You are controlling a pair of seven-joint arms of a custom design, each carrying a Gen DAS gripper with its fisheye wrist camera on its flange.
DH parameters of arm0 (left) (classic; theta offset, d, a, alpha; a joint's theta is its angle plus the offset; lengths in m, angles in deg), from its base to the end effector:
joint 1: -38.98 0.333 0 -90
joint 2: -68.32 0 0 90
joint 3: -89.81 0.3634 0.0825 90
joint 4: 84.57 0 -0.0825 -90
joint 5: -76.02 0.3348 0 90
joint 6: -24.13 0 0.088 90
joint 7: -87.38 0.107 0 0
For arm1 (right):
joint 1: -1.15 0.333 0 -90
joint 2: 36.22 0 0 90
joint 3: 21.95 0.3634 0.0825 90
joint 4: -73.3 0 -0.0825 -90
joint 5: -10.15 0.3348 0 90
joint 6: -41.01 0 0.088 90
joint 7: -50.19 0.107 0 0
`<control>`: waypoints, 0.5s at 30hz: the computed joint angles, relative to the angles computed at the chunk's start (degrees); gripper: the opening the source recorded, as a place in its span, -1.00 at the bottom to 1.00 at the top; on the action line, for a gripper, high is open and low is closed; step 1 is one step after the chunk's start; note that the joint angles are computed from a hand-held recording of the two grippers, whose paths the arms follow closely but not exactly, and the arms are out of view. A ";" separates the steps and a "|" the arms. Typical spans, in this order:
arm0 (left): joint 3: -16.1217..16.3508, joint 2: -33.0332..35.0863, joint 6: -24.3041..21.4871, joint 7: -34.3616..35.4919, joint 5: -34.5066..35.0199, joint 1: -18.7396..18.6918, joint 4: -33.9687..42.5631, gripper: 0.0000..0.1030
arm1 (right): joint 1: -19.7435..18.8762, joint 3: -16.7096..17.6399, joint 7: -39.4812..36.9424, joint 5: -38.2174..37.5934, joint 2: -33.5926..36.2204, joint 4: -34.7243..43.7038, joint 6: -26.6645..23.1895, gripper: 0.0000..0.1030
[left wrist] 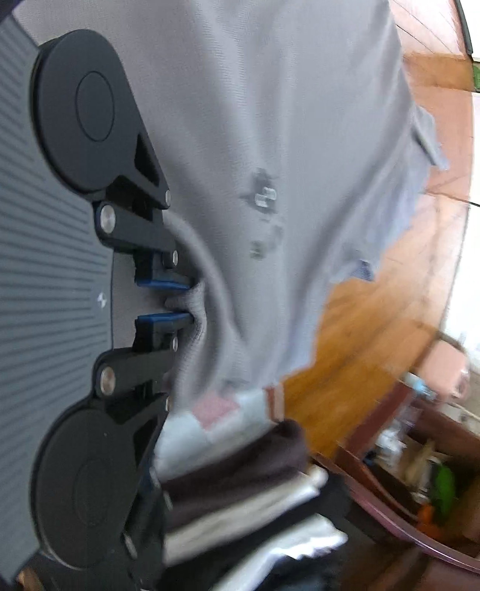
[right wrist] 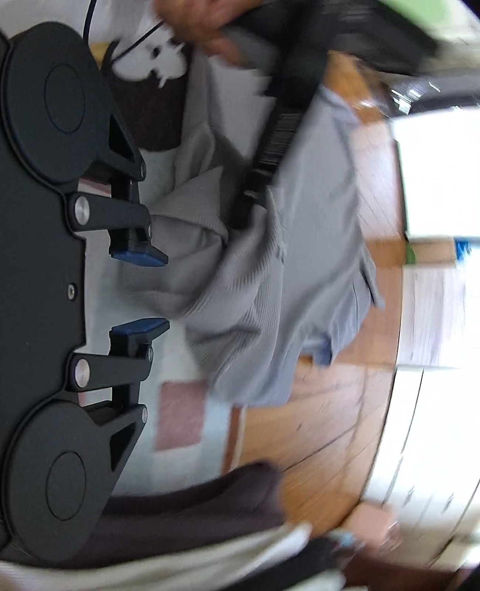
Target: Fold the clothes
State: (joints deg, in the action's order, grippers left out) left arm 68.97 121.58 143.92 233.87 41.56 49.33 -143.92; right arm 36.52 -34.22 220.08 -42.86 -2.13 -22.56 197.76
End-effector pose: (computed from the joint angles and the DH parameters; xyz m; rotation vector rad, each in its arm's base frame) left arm 0.7831 -0.0500 0.3766 1.1211 -2.5094 1.2031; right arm 0.6167 0.3291 0.3718 -1.6760 1.9256 -0.8031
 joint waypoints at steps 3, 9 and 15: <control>-0.25 2.79 -0.70 0.18 0.73 -1.26 5.46 -0.72 | -1.80 2.57 -14.36 3.47 5.82 9.67 -6.93 -0.29; 1.89 7.16 0.55 -8.24 4.87 -3.68 12.57 -0.53 | -2.14 -0.48 -16.74 7.95 11.56 19.05 -11.21 -0.09; -0.94 7.56 -7.70 -9.15 4.55 -1.20 14.45 -0.28 | -2.45 -4.16 -0.26 10.37 5.76 9.04 1.27 -0.92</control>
